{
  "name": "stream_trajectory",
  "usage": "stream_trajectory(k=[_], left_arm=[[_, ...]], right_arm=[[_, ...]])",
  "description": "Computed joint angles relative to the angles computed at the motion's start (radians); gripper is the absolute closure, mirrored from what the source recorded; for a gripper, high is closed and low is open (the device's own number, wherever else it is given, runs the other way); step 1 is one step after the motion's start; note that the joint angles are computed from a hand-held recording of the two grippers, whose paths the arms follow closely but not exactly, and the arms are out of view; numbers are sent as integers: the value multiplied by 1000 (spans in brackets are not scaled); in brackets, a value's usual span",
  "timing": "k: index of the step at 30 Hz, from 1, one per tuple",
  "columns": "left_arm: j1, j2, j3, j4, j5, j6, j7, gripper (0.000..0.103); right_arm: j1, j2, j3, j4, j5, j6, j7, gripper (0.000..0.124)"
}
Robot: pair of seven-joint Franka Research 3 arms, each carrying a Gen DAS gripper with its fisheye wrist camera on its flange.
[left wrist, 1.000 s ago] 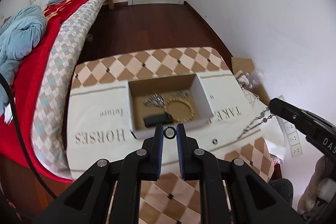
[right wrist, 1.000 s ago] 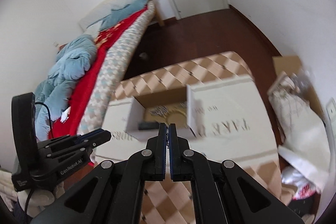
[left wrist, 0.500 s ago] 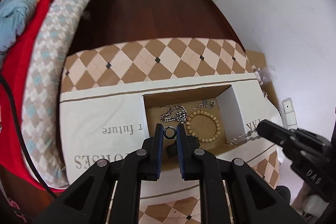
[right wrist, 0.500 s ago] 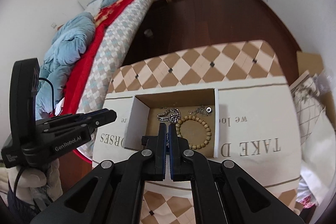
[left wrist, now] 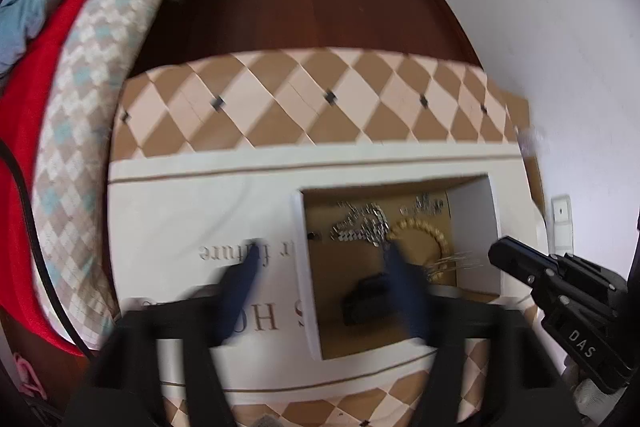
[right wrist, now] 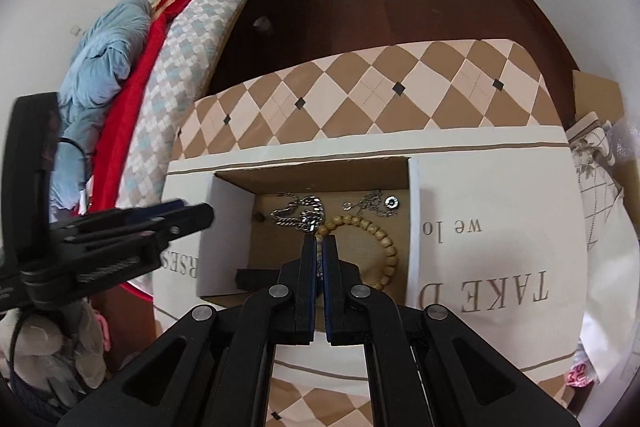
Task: Organize jewelry
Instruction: 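Lower the ring and charm bracelet into the box while opening both tools, then withdraw both open tools from the box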
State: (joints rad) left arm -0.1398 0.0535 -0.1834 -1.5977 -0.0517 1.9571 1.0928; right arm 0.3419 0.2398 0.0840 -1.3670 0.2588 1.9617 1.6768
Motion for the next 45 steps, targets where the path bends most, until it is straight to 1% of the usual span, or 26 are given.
stream_trajectory(k=[1, 2, 3, 4, 6, 8, 9, 10, 11, 13, 17, 22, 26, 34, 42, 45], left_arm=[[-1, -13, 1, -9, 21, 9, -16, 20], [-1, -18, 2, -10, 39, 10, -26, 19], [-1, -20, 3, -9, 55, 10, -33, 19], [-5, -25, 1, -7, 89, 2, -48, 18], [-9, -28, 0, -2, 137, -8, -68, 4], [-18, -41, -6, -7, 203, -16, -91, 3], [-22, -48, -8, -13, 229, -18, -101, 2], [-25, -59, -10, -23, 254, -19, -112, 2], [-29, -73, -13, -40, 278, -15, -125, 2], [-36, -103, -20, -76, 321, -6, -155, 0], [-46, -153, -33, -136, 387, 6, -217, 0], [-56, -219, -42, -207, 390, 26, -253, 0], [-62, -266, -52, -241, 401, 23, -281, 1], [-76, -371, -78, -311, 421, 24, -339, 1], [-90, -443, -95, -339, 424, 12, -359, 1], [-93, -465, -103, -336, 430, 3, -366, 1]], right_arm=[[5, -1, -3, 0, -20, 2, 6, 96], [8, -8, -6, -8, -37, 11, 10, 86], [9, -11, -6, -11, -43, 14, 12, 68], [12, -16, -8, -15, -61, 16, 15, 61], [19, -26, -10, -22, -100, 21, 23, 61], [36, -36, -16, -26, -181, 11, 47, 58], [41, -40, -16, -29, -208, 10, 54, 44], [51, -49, -17, -39, -252, 7, 65, 26], [59, -60, -17, -54, -291, 8, 74, 21], [66, -79, -14, -83, -339, 4, 83, 21], [59, -126, -5, -160, -348, 25, 93, 21], [48, -190, 9, -245, -337, 60, 107, 21], [41, -248, 23, -303, -333, 94, 120, 21], [18, -386, 56, -425, -370, 168, 155, 21], [-15, -509, 83, -496, -371, 219, 162, 21], [-23, -547, 87, -514, -353, 229, 148, 21]])
